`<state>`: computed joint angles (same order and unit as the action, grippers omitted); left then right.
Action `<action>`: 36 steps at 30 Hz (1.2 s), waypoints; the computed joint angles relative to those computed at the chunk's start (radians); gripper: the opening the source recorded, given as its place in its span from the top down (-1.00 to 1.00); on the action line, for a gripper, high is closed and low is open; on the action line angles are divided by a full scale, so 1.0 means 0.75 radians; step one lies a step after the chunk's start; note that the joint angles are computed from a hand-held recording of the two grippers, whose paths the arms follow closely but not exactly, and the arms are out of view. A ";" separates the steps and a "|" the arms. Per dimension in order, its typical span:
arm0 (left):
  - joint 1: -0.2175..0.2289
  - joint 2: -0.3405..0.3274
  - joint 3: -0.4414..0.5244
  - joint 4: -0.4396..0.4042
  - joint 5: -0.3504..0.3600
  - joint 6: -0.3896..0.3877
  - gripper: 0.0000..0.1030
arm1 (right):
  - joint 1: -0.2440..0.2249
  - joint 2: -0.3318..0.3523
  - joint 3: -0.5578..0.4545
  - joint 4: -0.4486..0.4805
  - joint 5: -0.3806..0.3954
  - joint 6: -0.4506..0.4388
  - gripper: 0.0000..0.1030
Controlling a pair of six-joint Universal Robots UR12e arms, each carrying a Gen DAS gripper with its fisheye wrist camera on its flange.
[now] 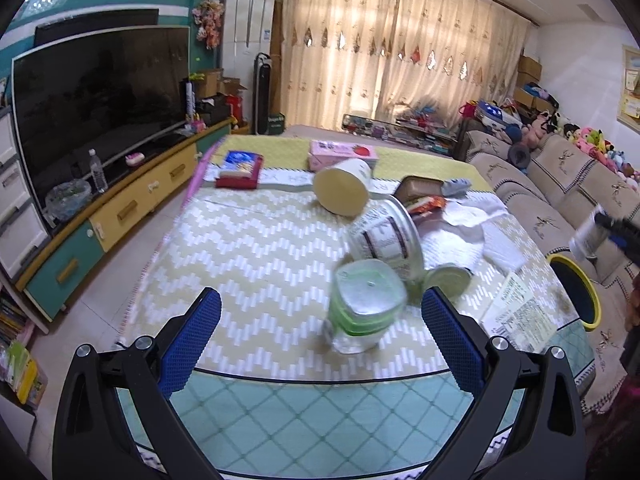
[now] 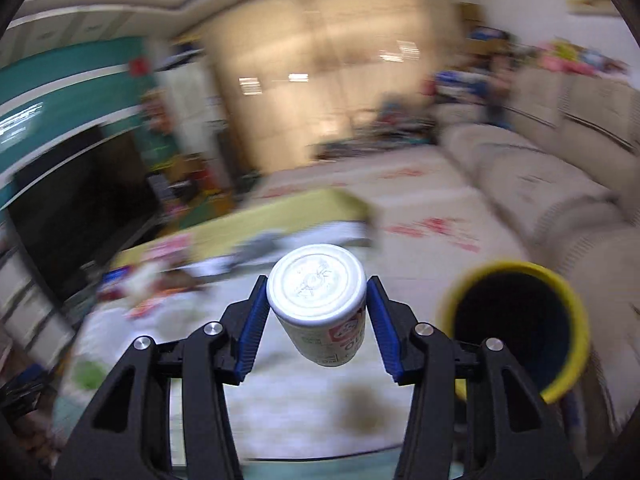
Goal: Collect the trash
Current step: 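Carry the cup over the yellow-rimmed bin and open the right gripper while the left gripper grasps the green-lidded jar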
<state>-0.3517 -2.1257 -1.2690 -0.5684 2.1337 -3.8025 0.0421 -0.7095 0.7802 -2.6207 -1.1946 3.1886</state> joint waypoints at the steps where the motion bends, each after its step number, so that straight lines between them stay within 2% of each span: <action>1: 0.001 -0.010 0.012 -0.006 -0.018 -0.008 -0.92 | -0.013 0.018 -0.021 0.019 -0.061 0.032 0.08; 4: 0.000 -0.035 0.050 -0.042 -0.030 -0.017 -0.92 | -0.036 0.076 -0.094 0.102 -0.215 0.070 0.08; 9: -0.004 -0.075 0.120 -0.136 -0.034 -0.030 -0.92 | -0.054 0.201 -0.265 0.292 -0.356 0.065 0.08; 13: -0.006 -0.109 0.179 -0.209 -0.038 -0.044 -0.92 | -0.062 0.294 -0.419 0.459 -0.391 0.069 0.08; 16: -0.003 -0.127 0.208 -0.255 -0.046 -0.060 -0.92 | -0.063 0.345 -0.501 0.545 -0.417 0.072 0.06; 19: 0.004 -0.140 0.225 -0.285 -0.064 -0.075 -0.92 | -0.068 0.364 -0.527 0.582 -0.414 0.075 0.06; 26: 0.015 -0.156 0.239 -0.303 -0.074 -0.092 -0.92 | -0.072 0.327 -0.457 0.526 -0.402 0.086 0.04; 30: 0.025 -0.168 0.253 -0.330 -0.084 -0.120 -0.91 | -0.068 0.286 -0.391 0.472 -0.393 0.081 -0.04; 36: 0.040 -0.174 0.260 -0.376 -0.098 -0.163 -0.66 | -0.065 0.256 -0.343 0.440 -0.374 0.068 -0.04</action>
